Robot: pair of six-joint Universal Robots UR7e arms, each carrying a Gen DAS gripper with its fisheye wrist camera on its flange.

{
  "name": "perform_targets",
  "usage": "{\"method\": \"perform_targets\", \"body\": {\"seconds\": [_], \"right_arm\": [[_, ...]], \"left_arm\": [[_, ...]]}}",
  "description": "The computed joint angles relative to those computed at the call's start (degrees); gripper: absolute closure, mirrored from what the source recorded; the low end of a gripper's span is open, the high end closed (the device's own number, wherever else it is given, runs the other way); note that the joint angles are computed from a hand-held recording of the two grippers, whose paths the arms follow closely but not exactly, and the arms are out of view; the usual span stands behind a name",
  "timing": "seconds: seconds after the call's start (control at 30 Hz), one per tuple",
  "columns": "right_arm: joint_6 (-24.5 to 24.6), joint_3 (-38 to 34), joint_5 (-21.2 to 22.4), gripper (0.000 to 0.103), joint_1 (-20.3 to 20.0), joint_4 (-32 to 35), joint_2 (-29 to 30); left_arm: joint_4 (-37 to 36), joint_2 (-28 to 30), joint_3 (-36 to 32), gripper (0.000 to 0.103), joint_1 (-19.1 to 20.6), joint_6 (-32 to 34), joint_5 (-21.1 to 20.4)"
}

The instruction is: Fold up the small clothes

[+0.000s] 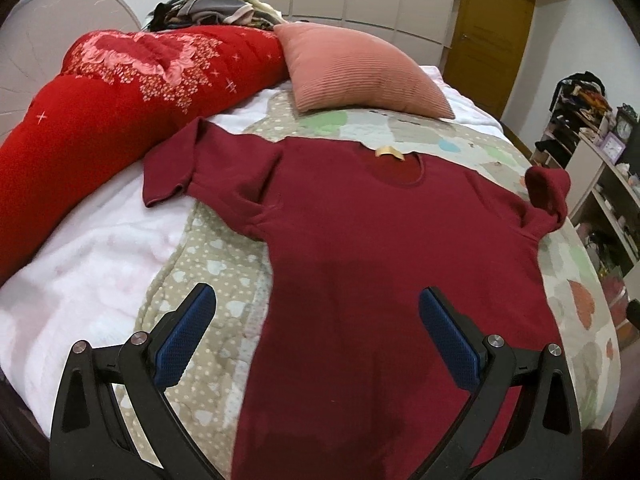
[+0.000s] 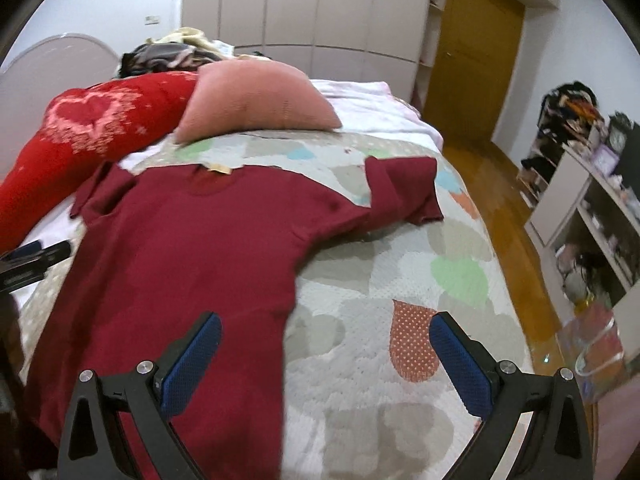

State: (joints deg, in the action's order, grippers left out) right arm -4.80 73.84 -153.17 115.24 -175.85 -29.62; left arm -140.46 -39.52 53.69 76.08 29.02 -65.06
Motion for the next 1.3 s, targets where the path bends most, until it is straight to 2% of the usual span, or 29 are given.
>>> {"method": "perform_targets", "body": {"seconds": [0.27,0.5,0.7,1.03,1.3], "right_arm": [[-3.7,-0.4,0.4,0.000,2.4,-1.5,0.5],[-4.7,-6.4,1.6,0.000,1.4,0.2,4.7],[-1.9,-11.2,3.5,0.000,0.0,6.0,7.6],[2.2,-17.4,4.7,0.000,-1.3,11.1,11.2],[3.7,-24.0,5.0,0.000,-2.2,13.6,14.6]], "left_arm": [[-2.0,-2.0,3.9,0.001,-0.9,1.5,-0.4],[-2.2,-1.2,3.3,0.001,-0.7,2.0,0.5],[-1.9,-0.1,2.0,0.001,-0.3,2.0,1.2],[-1.3,1.4,0.4,0.001,-0.3,2.6,1.5],[-0.4,4.9,-4.5,0.001,-1.1,5.5,0.0]]}}
